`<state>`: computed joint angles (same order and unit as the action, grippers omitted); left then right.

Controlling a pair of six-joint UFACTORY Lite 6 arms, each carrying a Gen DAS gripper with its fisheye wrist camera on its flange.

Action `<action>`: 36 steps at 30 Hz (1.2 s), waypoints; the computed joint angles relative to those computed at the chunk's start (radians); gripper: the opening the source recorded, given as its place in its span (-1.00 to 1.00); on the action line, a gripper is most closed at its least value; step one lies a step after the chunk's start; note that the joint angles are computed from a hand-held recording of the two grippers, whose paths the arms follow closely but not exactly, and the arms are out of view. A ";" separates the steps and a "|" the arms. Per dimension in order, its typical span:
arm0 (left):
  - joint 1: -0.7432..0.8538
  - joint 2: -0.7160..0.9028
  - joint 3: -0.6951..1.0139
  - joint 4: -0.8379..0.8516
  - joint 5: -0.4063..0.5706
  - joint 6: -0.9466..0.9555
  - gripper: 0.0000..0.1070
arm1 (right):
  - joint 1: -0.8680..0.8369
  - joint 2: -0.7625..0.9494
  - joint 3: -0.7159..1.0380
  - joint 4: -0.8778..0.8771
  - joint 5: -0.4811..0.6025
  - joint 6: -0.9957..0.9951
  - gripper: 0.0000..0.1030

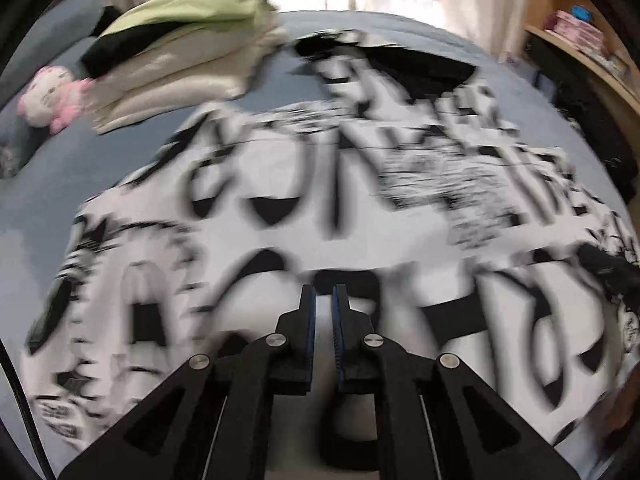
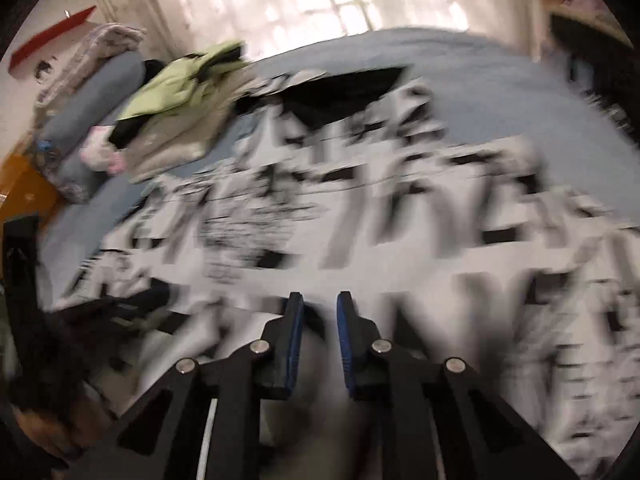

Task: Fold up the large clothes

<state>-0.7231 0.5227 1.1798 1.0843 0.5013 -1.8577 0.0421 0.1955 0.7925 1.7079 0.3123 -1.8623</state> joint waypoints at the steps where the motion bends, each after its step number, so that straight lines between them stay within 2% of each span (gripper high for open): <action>1: 0.034 -0.037 -0.045 0.013 -0.016 0.001 -0.88 | -0.051 -0.001 -0.001 -0.002 -0.040 -0.022 -0.63; 3: 0.089 -0.142 -0.179 0.072 -0.027 -0.054 -0.88 | -0.156 0.027 0.020 -0.058 -0.065 -0.012 -0.63; 6: 0.159 -0.270 -0.324 0.101 -0.042 -0.087 -0.88 | -0.406 0.074 0.083 -0.286 0.054 0.173 -0.68; 8: 0.203 -0.364 -0.426 0.106 -0.075 -0.103 -0.88 | -0.484 0.052 0.078 -0.306 0.074 0.170 -0.70; 12: 0.247 -0.452 -0.511 0.105 -0.122 -0.076 -0.88 | -0.543 0.027 0.056 -0.317 0.098 0.152 -0.69; 18: 0.223 -0.497 -0.514 -0.080 -0.093 0.071 -0.84 | -0.514 -0.031 0.016 -0.390 0.047 0.246 -0.64; 20: 0.205 -0.543 -0.530 -0.143 -0.066 0.116 -0.78 | -0.524 -0.067 -0.001 -0.469 0.066 0.319 -0.63; 23: 0.167 -0.607 -0.548 -0.187 -0.011 0.144 -0.58 | -0.530 -0.137 -0.039 -0.555 0.074 0.388 -0.63; 25: 0.134 -0.647 -0.559 -0.217 0.034 0.160 -0.54 | -0.545 -0.188 -0.062 -0.622 0.091 0.443 -0.62; 31: 0.048 -0.779 -0.597 -0.312 0.141 0.222 -0.51 | -0.647 -0.299 -0.084 -0.781 0.238 0.572 -0.60; 36: -0.029 -0.848 -0.597 -0.351 0.247 0.265 -0.29 | -0.702 -0.374 -0.107 -0.839 0.330 0.590 -0.59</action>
